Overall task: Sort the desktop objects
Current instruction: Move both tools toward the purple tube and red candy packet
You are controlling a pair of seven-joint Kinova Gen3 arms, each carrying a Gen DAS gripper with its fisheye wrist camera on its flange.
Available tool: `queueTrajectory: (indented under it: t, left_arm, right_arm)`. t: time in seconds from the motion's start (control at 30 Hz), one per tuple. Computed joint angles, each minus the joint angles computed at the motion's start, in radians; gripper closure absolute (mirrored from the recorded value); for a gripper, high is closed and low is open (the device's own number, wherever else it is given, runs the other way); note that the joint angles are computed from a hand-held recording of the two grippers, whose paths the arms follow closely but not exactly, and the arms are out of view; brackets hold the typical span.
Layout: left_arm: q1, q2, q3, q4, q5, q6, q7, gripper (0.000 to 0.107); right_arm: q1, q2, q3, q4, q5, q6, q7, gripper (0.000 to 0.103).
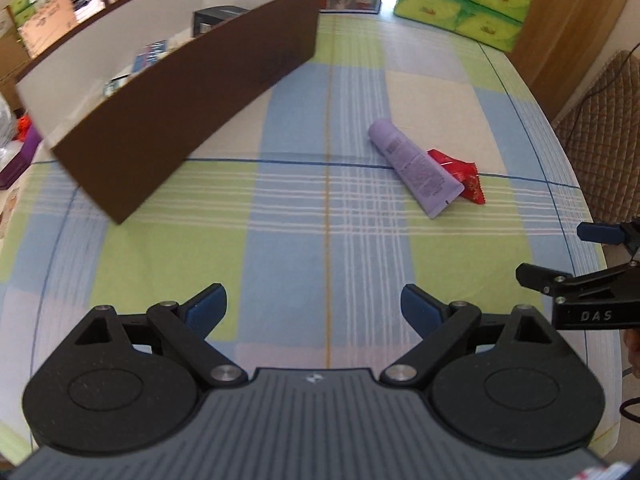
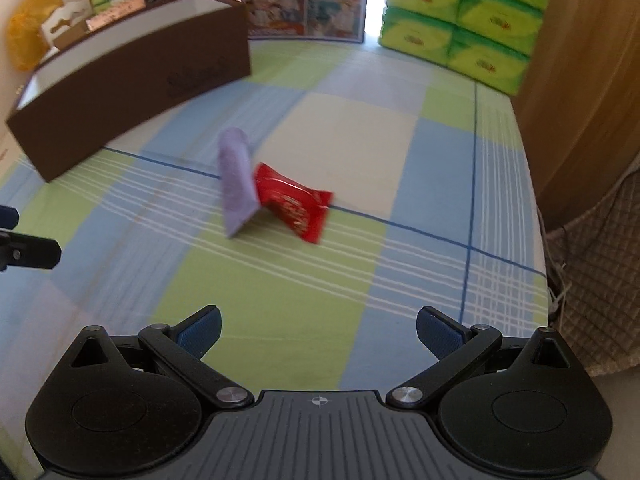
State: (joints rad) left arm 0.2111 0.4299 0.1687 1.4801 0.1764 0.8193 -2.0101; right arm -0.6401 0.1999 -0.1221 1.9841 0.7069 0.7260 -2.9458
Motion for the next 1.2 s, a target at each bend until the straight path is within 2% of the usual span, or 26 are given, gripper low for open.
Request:
queueTrajectory:
  t: [0.4,0.53,0.67,0.8,0.9,1.0,1.2]
  left_arm:
    - [0.083,0.159,0.008,-0.169,-0.029,0.050,0.034,0.016]
    - [0.099,0.208,0.011,-0.239,-0.033,0.073,0.045,0.016]
    - [0.111,0.247,0.016,-0.302,-0.026,0.094,0.053,0.016]
    - [0.127,0.278,0.010,-0.353,-0.030,0.117,0.068,0.016]
    - [0.129,0.289,0.011,-0.375,-0.026,0.124,0.076,0.016]
    - [0.135,0.304,0.009,-0.401,-0.025,0.133,0.088,0.016]
    - [0.159,0.346,0.011,-0.462,-0.027,0.153,0.104,0.016]
  right_arm:
    - [0.010,0.106,0.076,0.006,0.106,-0.093,0.010,0.002]
    - [0.013,0.126,0.107,0.015,0.140,-0.157,0.007,0.002]
    - [-0.005,0.147,0.159,0.028,0.229,-0.231,-0.055,0.002]
    - [-0.026,0.173,0.217,0.033,0.342,-0.275,-0.172,0.002]
    - [-0.032,0.194,0.233,0.020,0.392,-0.245,-0.256,0.002]
    - [-0.026,0.214,0.228,0.002,0.397,-0.178,-0.333,0.002]
    - [0.040,0.197,0.207,0.021,0.406,-0.164,-0.395,0.002]
